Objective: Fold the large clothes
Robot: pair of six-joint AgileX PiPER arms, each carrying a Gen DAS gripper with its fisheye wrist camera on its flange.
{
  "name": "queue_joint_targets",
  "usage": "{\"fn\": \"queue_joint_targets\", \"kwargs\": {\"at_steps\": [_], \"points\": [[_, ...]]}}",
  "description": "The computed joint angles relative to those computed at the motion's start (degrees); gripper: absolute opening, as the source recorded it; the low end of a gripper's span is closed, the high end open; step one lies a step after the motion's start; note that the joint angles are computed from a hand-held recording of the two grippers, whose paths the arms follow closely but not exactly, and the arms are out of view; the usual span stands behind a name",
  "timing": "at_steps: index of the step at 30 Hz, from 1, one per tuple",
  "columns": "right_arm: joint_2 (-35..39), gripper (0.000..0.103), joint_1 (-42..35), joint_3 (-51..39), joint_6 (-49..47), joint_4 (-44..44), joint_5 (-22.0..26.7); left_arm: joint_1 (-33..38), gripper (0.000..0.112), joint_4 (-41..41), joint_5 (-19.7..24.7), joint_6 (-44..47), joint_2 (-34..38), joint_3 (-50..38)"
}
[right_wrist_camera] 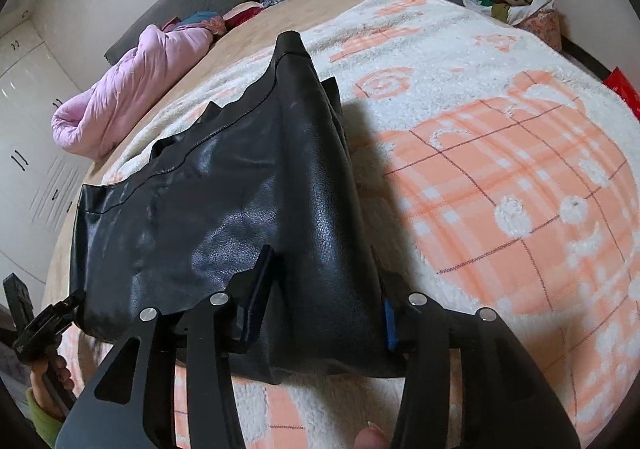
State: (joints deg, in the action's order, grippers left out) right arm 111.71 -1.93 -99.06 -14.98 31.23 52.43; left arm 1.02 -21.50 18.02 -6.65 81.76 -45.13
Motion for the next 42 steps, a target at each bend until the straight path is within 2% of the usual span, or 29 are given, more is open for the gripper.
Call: {"fn": "queue_joint_targets", "kwargs": {"at_steps": [5,7,8,12,13,14,15,17,20,23,26,30,31,33,36,39,42], "points": [[-2.2,0.051,0.74,2.68,-0.05,-1.74,-2.37,-0.51,0.051,4.76,0.32,-4.15,-1.01,0.55],[-3.62,0.06,0.71,4.3,-0.26,-1.76,-3.73,-0.72,0.054,5.8,0.69,-5.26,-1.74,0.8],[-4.48,0.068,0.63,5.31,-0.39,-1.51,-4.59,-0.86,0.056,6.85,0.85,-6.21,-2.01,0.85],[-8.0,0.078,1.52,9.17,-0.51,-2.64,-7.76,-1.11,0.066,9.05,1.18,-8.19,-3.58,1.36],[-8.76,0.079,2.07,9.89,-0.27,-3.59,-8.64,-1.22,0.068,9.95,1.31,-9.15,-3.97,1.45],[-9.33,0.079,2.51,10.49,-0.04,-4.49,-9.43,-1.31,0.077,10.99,1.49,-10.32,-4.31,1.51],[-10.15,0.08,3.56,11.27,1.05,-6.91,-10.77,-1.36,0.082,12.39,1.46,-11.79,-4.75,1.76],[-10.82,0.083,4.79,11.77,2.54,-9.92,-11.91,-1.31,0.082,13.47,1.35,-12.94,-5.63,2.35],[-11.92,0.086,7.15,12.65,5.85,-15.43,-14.18,-1.1,0.093,15.28,1.36,-15.05,-6.85,3.27],[-13.69,0.088,9.54,14.5,7.0,-19.59,-17.94,-0.64,0.093,16.08,1.34,-15.69,-7.95,4.17],[-15.21,0.088,12.09,16.25,7.57,-22.47,-20.82,-0.38,0.093,19.65,1.56,-18.69,-8.8,4.76],[-15.13,0.087,15.66,15.75,3.67,-20.12,-19.87,0.77,0.093,22.59,1.74,-20.56,-9.98,5.71],[-14.83,0.087,16.69,15.36,2.94,-19.29,-19.42,0.64,0.093,25.45,2.18,-23.17,-10.19,5.8],[-14.29,0.081,18.83,14.56,2.39,-18.67,-18.65,1.1,0.093,27.45,2.44,-24.64,-10.5,6.0],[-13.39,0.077,22.94,13.45,4.34,-21.87,-18.3,2.36,0.093,27.57,2.58,-23.91,-10.94,6.35],[-11.82,0.068,26.56,11.62,6.33,-24.4,-17.2,3.82,0.093,24.91,2.27,-20.7,-11.1,6.49],[-10.39,0.063,28.82,10.17,8.37,-25.95,-16.44,5.03,0.093,22.89,2.04,-18.08,-10.94,6.51]]}}
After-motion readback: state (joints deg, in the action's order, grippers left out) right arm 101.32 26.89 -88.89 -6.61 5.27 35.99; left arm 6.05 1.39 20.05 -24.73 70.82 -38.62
